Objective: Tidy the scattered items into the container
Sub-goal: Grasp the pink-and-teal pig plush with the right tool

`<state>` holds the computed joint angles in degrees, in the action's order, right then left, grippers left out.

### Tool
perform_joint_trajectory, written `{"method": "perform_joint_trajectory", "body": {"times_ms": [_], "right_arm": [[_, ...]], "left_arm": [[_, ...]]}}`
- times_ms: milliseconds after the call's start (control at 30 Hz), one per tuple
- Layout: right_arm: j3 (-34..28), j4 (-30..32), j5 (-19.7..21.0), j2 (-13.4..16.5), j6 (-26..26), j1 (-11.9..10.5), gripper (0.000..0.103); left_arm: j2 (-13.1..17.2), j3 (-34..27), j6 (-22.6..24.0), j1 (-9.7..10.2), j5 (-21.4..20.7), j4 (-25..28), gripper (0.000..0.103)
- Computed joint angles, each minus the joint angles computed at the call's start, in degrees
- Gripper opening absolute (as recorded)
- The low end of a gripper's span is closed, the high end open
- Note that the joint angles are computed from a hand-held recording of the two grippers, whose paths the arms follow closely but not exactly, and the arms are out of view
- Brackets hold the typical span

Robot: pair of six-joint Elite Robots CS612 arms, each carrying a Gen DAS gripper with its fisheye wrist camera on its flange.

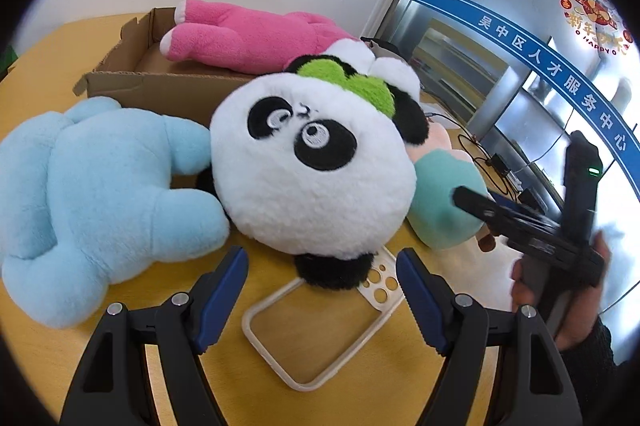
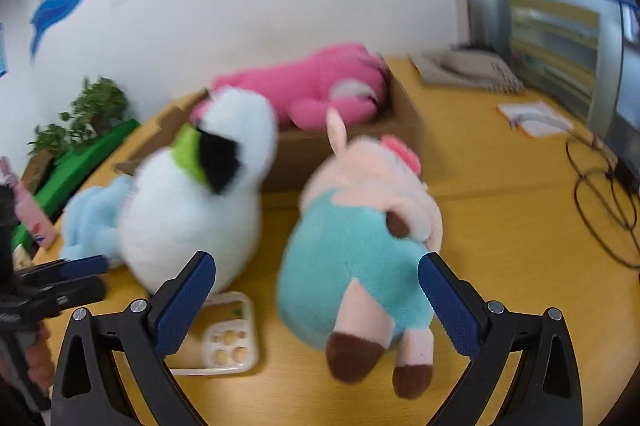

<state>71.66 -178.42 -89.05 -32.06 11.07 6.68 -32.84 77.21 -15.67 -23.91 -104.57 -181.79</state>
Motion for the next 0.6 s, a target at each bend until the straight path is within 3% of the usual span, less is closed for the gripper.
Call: {"method": "perform_joint_trajectory", "body": {"times_ms": [67, 100, 300, 400, 500, 600], "right_arm": [[-1.28, 4.48, -3.32, 0.74, -0.26, 0.15, 0.100], [-1.17, 5.25, -3.06, 0.81, -0.35, -0.02, 0.090], [1.96, 2.90, 2.61, -0.17, -0.34, -1.46, 0.080], [3.55, 0.77, 8.05, -0.73, 0.13, -2.41, 0.077], [6.21, -1.20, 12.83, -1.75, -3.56, -2.50, 0.077], [9.44, -2.74, 13.89, -3.04, -7.98, -1.49, 0.077]], "left_arm": [[-0.01, -0.05, 0.15, -0.11, -0.27, 0.22, 0.076], [-0.05, -0.04, 0.25, -0.18, -0.28, 0.28, 0.076], [0.15, -0.63, 0.06, -0.23, -1.23, 0.32, 0.076], [0.06, -0.73, 0.60, -0.38, -1.48, 0.65, 0.076], [0.09, -1.23, 0.51, -0.41, -3.23, 0.86, 0.076], [0.68, -2.87, 0.55, -0.54, -6.94, 2.41, 0.076]]}}
